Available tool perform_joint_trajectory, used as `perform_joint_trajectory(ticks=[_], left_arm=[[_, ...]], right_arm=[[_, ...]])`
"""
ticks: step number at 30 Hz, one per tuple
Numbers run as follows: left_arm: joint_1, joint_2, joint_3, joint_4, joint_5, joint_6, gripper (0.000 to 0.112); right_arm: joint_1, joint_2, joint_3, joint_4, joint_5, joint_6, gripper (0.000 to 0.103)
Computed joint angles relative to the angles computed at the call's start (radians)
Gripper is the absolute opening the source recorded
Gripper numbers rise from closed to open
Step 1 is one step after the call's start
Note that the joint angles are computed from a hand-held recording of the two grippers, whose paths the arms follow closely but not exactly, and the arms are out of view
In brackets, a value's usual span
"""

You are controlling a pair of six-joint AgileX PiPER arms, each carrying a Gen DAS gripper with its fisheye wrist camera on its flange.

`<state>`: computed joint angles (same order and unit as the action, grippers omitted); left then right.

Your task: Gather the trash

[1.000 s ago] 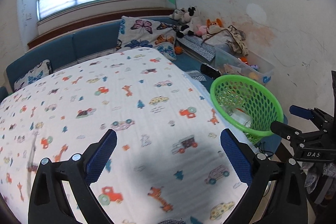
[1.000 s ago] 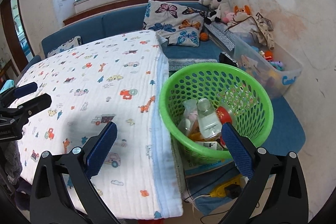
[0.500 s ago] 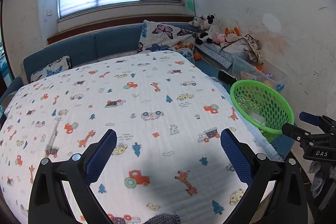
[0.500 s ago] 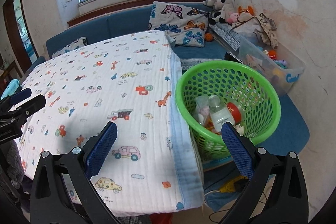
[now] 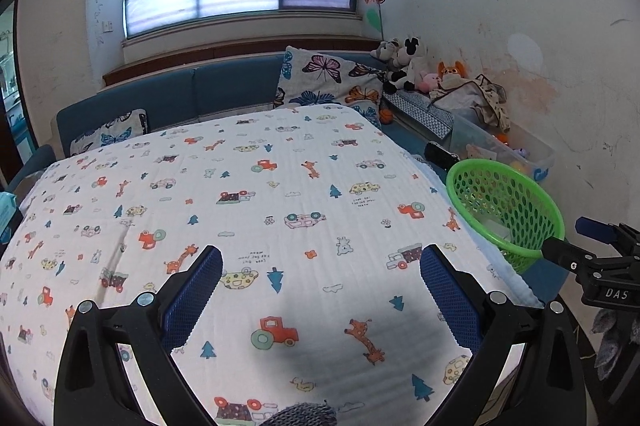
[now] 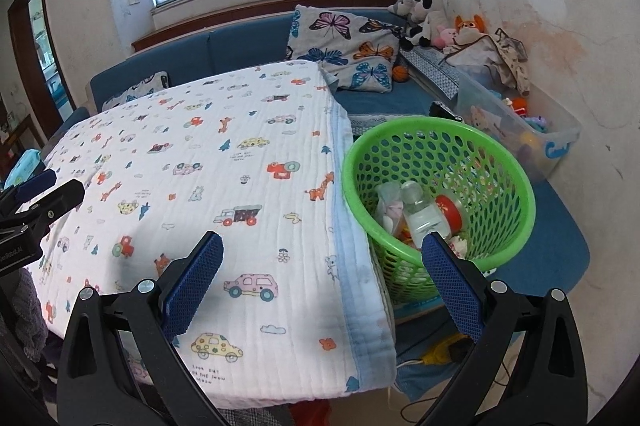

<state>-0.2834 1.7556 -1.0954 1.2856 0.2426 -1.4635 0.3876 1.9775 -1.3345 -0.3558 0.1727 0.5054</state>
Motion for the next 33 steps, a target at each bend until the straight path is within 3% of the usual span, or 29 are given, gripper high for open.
perform_joint_trajectory(ticks=[15, 33], left_arm=[[0.006, -0.032, 0.046, 0.107, 0.027, -0.120, 0.096], [0.011, -0.043, 0.058, 0.108, 0.035, -0.123, 0.096]], right_arm=[[0.027, -0.012, 0.008, -0.087, -0.004, 0.082, 0.099], [0.040, -0.008, -0.006, -0.013, -0.005, 0.002, 0.099]])
